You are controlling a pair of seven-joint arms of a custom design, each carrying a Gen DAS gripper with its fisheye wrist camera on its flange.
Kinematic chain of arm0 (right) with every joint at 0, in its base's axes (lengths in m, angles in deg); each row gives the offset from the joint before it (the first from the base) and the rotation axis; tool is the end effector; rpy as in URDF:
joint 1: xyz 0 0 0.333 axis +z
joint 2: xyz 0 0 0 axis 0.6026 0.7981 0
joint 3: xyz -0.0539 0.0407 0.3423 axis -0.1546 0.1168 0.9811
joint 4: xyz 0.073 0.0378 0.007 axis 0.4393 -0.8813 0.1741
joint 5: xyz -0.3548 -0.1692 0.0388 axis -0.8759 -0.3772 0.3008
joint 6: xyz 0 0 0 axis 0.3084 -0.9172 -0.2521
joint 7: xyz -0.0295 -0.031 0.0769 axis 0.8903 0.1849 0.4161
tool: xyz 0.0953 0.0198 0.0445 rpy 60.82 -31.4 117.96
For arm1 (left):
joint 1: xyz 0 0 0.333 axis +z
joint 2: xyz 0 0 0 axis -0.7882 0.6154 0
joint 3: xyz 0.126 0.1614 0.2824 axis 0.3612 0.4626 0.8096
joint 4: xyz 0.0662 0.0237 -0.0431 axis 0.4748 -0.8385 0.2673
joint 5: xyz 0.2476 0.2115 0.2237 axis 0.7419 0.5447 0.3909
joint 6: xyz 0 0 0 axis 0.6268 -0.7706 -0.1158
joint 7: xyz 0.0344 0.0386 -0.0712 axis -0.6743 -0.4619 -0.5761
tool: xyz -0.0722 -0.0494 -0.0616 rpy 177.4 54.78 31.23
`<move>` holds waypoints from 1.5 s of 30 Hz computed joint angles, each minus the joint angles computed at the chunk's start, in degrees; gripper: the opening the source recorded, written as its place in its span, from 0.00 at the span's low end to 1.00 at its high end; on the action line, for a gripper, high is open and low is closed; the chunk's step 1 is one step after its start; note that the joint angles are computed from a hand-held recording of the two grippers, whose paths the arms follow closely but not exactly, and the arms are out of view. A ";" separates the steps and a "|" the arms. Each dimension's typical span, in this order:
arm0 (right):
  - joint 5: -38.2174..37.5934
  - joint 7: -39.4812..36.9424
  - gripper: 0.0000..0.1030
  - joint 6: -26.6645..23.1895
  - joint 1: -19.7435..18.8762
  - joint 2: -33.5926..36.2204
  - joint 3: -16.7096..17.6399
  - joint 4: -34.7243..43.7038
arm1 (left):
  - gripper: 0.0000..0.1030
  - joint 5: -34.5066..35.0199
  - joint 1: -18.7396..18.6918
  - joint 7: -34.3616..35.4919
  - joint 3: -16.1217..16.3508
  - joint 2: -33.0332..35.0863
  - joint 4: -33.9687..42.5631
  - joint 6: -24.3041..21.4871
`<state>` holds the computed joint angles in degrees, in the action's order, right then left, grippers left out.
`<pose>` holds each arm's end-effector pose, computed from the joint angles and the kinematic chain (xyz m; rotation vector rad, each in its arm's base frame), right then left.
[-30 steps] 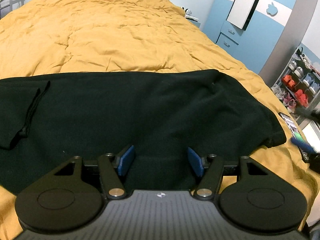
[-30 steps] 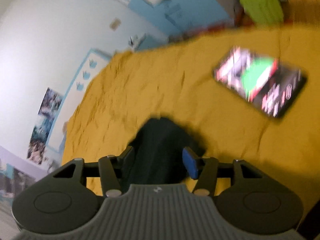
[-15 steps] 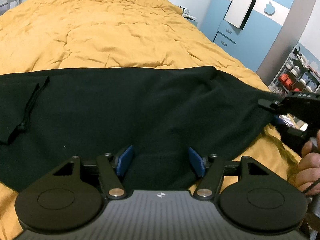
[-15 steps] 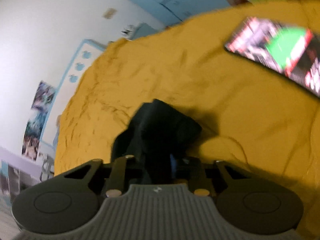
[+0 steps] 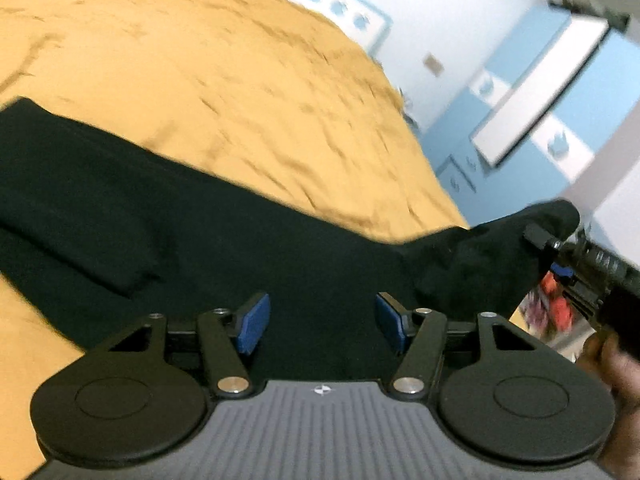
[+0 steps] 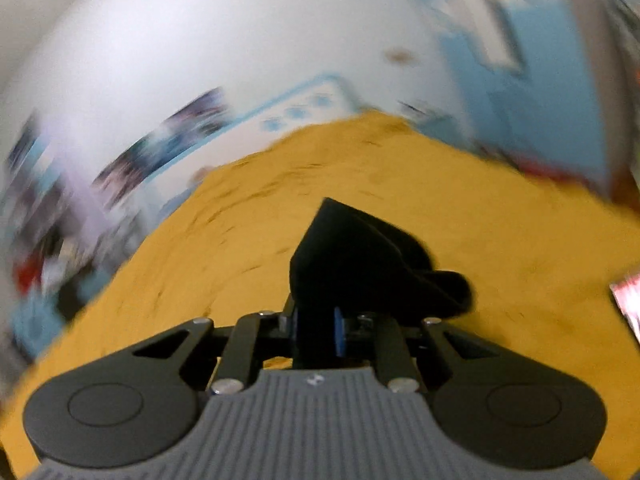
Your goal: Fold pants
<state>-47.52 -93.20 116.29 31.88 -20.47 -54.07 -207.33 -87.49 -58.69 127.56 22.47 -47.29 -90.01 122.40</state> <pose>0.4053 0.0910 0.5929 -0.8974 1.8896 -1.0120 0.5140 -0.1185 0.5659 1.5353 -2.2300 1.4147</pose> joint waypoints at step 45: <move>40.59 -53.58 0.47 -1.84 17.36 7.34 -6.06 -4.73 | 0.11 12.59 3.95 -8.50 0.02 3.75 0.79 1.09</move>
